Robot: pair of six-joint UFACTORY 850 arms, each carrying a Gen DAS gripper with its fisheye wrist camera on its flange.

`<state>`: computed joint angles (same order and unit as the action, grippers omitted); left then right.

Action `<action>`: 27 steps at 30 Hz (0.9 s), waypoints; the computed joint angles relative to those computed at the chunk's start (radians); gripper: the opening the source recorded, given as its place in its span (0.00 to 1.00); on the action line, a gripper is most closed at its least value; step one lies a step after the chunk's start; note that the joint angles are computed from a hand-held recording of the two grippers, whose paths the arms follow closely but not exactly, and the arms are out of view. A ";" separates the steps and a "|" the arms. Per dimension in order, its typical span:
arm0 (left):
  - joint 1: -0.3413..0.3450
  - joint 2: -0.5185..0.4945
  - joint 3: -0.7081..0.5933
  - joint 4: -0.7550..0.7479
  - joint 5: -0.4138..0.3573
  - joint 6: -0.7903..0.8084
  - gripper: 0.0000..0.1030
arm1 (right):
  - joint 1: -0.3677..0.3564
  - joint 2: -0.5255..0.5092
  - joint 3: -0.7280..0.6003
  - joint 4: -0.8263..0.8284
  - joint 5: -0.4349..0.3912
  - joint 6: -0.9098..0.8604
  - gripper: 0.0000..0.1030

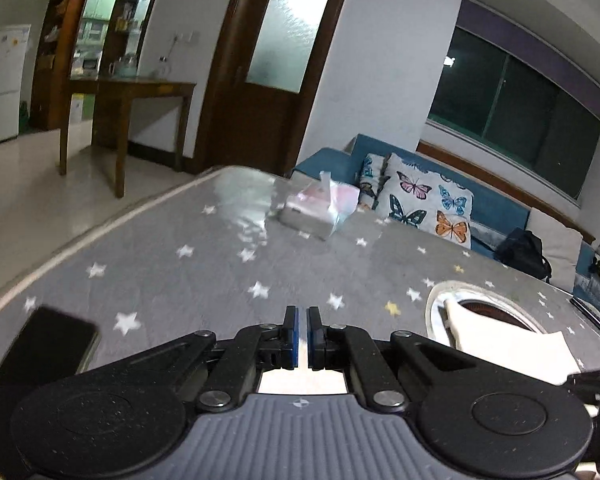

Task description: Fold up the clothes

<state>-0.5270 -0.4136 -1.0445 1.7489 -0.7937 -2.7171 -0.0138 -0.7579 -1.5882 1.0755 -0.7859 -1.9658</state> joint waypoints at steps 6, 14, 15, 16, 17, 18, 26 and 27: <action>0.001 -0.024 -0.016 -0.103 0.041 0.097 0.20 | 0.012 -0.026 -0.031 0.007 0.053 0.109 0.43; 0.030 -0.110 -0.096 -0.228 0.060 0.248 0.37 | 0.005 0.010 0.022 0.038 0.052 0.035 0.43; 0.036 -0.119 -0.104 -0.231 0.071 0.253 0.26 | 0.001 0.012 0.021 0.040 0.049 0.042 0.43; 0.039 -0.127 -0.111 -0.236 0.074 0.258 0.21 | -0.003 0.014 0.023 0.044 0.051 0.042 0.43; 0.040 -0.131 -0.113 -0.236 0.069 0.257 0.12 | -0.005 0.016 0.026 0.047 0.055 0.039 0.43; 0.039 -0.132 -0.112 -0.232 0.064 0.251 0.07 | -0.008 0.017 0.027 0.045 0.057 0.042 0.43; 0.010 -0.067 -0.039 -0.198 -0.013 0.127 0.04 | -0.002 0.019 0.051 0.053 0.078 0.026 0.43; 0.005 -0.058 -0.032 -0.195 -0.020 0.119 0.04 | 0.001 0.018 0.053 0.047 0.078 0.028 0.43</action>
